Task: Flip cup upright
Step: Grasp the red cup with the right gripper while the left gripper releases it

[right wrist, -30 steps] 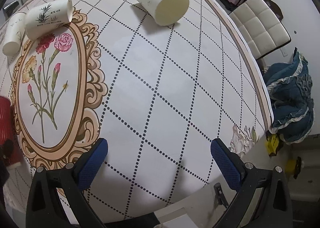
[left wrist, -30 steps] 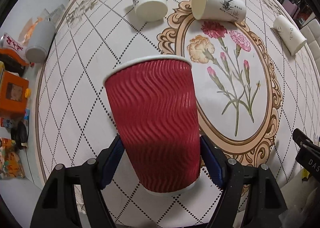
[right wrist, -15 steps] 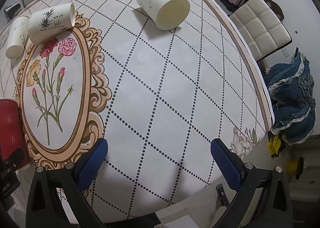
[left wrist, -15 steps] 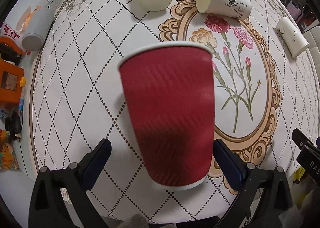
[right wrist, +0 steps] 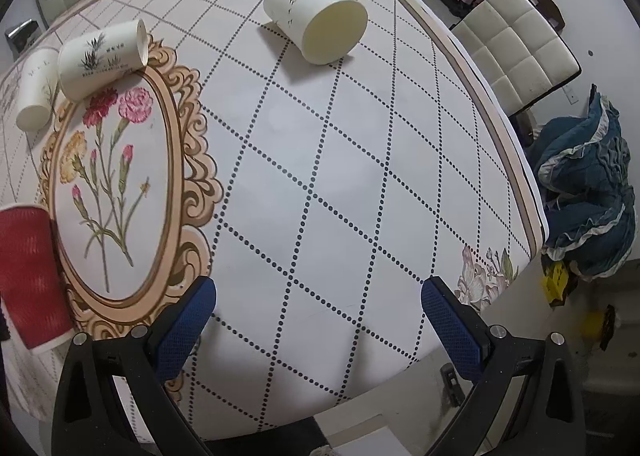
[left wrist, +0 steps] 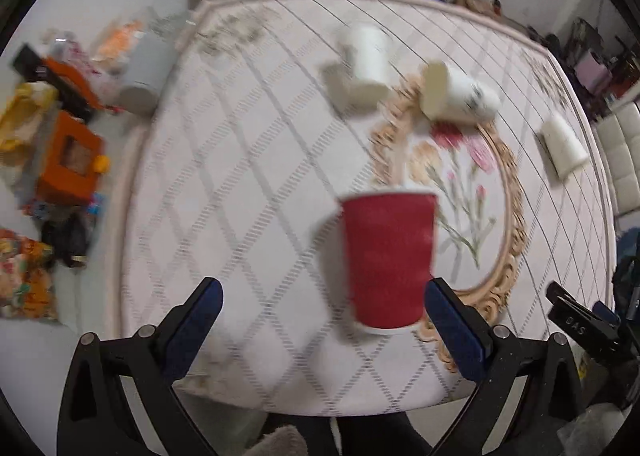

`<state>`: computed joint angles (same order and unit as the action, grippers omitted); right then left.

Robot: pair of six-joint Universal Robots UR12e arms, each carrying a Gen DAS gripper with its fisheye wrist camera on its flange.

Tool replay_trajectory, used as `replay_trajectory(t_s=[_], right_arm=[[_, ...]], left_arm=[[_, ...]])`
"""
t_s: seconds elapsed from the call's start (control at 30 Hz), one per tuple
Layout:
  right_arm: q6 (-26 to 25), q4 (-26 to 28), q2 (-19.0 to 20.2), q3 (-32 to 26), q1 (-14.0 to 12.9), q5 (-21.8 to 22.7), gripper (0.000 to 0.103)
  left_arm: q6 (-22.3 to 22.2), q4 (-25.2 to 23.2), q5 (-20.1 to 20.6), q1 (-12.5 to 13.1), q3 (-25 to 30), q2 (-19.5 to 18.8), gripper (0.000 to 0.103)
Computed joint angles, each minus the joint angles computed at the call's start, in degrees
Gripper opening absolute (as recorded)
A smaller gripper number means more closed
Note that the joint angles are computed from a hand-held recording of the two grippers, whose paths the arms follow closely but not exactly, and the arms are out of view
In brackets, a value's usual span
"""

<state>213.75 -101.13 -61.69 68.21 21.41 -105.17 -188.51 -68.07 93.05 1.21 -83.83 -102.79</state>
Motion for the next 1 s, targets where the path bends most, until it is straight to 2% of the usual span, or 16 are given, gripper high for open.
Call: replay_trajectory(t_s=[0.2, 0.43, 0.7, 0.8, 0.93, 1.0], right_arm=[[-1.3, -0.1, 0.6, -2.9, 0.4, 3.9, 0.103], [-9.2, 1.7, 4.7, -11.5, 3.6, 7.4, 0.103], [-15.3, 8.0, 11.7, -22.4, 7.0, 9.9, 0.100], [-15.7, 11.4, 14.5, -26.3, 7.5, 11.0, 0.097], [-14.8, 16.1, 17.5, -30.5, 7.4, 14.8, 0.093], [-14.3, 18.5, 18.9, -32.5, 7.3, 15.8, 0.086]], left_arm=[[-0.7, 0.5, 5.2, 2.7, -1.0, 1.4, 0.103], [-1.9, -0.4, 10.4, 4.3, -3.0, 1.1, 0.103], [-2.1, -0.8, 11.2, 6.6, -5.3, 1.3, 0.103], [-1.9, -1.2, 10.6, 7.4, -5.7, 1.2, 0.103], [-1.4, -1.3, 9.9, 8.0, -5.9, 1.0, 0.103], [-1.1, -1.1, 9.4, 8.2, -6.0, 0.9, 0.103]])
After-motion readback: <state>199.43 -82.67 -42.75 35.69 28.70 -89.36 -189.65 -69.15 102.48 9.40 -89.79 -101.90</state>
